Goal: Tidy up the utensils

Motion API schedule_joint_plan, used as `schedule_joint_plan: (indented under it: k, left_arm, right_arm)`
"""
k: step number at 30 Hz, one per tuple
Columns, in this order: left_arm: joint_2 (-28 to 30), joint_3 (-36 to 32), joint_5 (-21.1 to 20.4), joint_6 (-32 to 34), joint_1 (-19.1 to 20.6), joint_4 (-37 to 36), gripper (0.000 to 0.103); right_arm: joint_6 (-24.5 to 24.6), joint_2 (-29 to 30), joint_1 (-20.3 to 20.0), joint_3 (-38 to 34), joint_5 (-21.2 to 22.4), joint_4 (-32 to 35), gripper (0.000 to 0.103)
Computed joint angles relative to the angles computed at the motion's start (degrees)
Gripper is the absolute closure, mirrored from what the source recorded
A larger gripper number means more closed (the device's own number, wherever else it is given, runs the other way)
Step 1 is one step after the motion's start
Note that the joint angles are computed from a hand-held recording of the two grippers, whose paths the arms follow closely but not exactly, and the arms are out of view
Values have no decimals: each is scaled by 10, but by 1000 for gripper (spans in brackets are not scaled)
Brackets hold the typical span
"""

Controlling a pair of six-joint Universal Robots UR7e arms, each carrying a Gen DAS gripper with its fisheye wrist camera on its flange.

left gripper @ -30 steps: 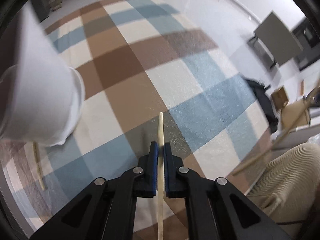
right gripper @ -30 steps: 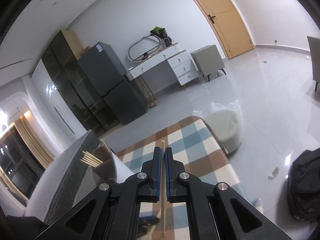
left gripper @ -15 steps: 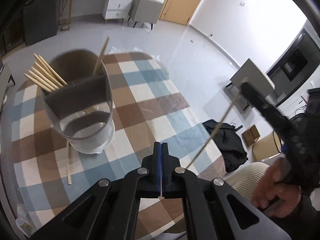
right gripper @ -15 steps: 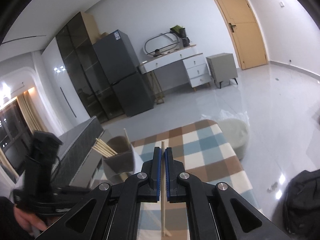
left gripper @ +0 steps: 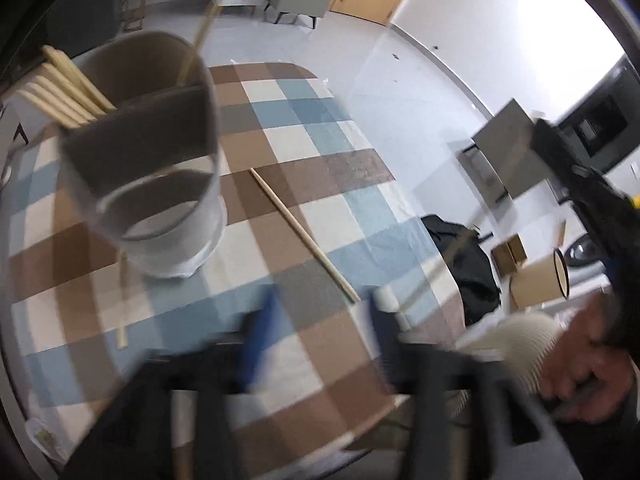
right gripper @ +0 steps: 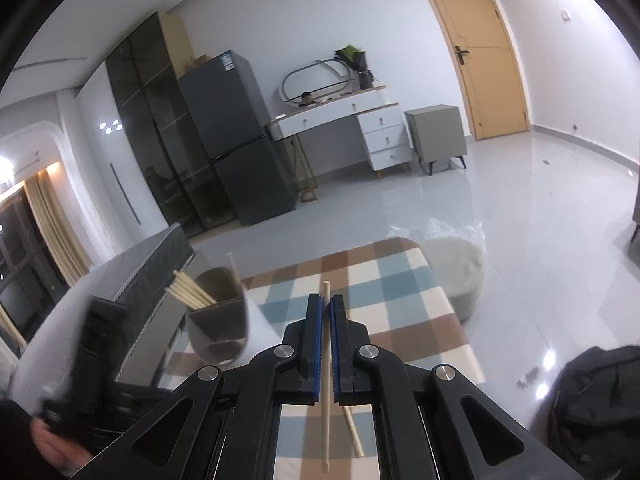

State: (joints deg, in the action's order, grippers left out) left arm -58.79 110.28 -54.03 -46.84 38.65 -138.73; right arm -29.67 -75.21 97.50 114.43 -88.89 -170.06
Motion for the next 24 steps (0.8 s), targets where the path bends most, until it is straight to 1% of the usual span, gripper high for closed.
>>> schedule_joint_plan:
  k: [1, 2, 5, 8, 10, 11, 13, 15, 16, 18, 20, 21, 22, 23, 24]
  left_arm:
    - [15, -9, 16, -2, 2, -2, 37]
    - [40, -30, 33, -4, 8, 2, 37]
    - [91, -90, 30, -20, 33, 39, 37]
    - [149, -161, 57, -38, 57, 103, 37]
    - [185, -215, 87, -75, 73, 168, 37]
    - [194, -234, 93, -95, 79, 198, 37]
    - [219, -288, 101, -168, 96, 293, 37]
    - [240, -325, 119, -189, 103, 348, 37]
    - [251, -344, 119, -197, 108, 376, 34]
    - [253, -354, 115, -225, 114, 385, 34]
    - [247, -347, 104, -236, 117, 363, 40]
    - [244, -337, 103, -230, 116, 341, 49]
    - [243, -332, 105, -216, 113, 329, 61]
    - [245, -330, 105, -196, 109, 318, 70]
    - [246, -329, 101, -180, 107, 306, 96]
  right_arm:
    - [2, -2, -3, -2, 3, 5, 100]
    - [2, -6, -9, -4, 9, 11, 100]
    - [1, -19, -34, -4, 31, 22, 100]
    - [24, -26, -54, -10, 50, 36, 100]
    - [46, -29, -71, -18, 70, 50, 100]
    - [50, -29, -76, -21, 76, 55, 100]
    - [56, -28, -82, -26, 84, 64, 100]
    - [61, -26, -87, -31, 92, 73, 100]
    - [63, -26, -89, -33, 97, 76, 100]
    - [67, -27, -93, -36, 111, 87, 100]
    - [69, -29, -96, -38, 118, 96, 100]
    - [71, -29, -97, -38, 123, 99, 100]
    - [72, -31, -98, -39, 127, 103, 100]
    - [74, -32, -99, -39, 132, 104, 100]
    - [74, -32, -100, -39, 135, 105, 100]
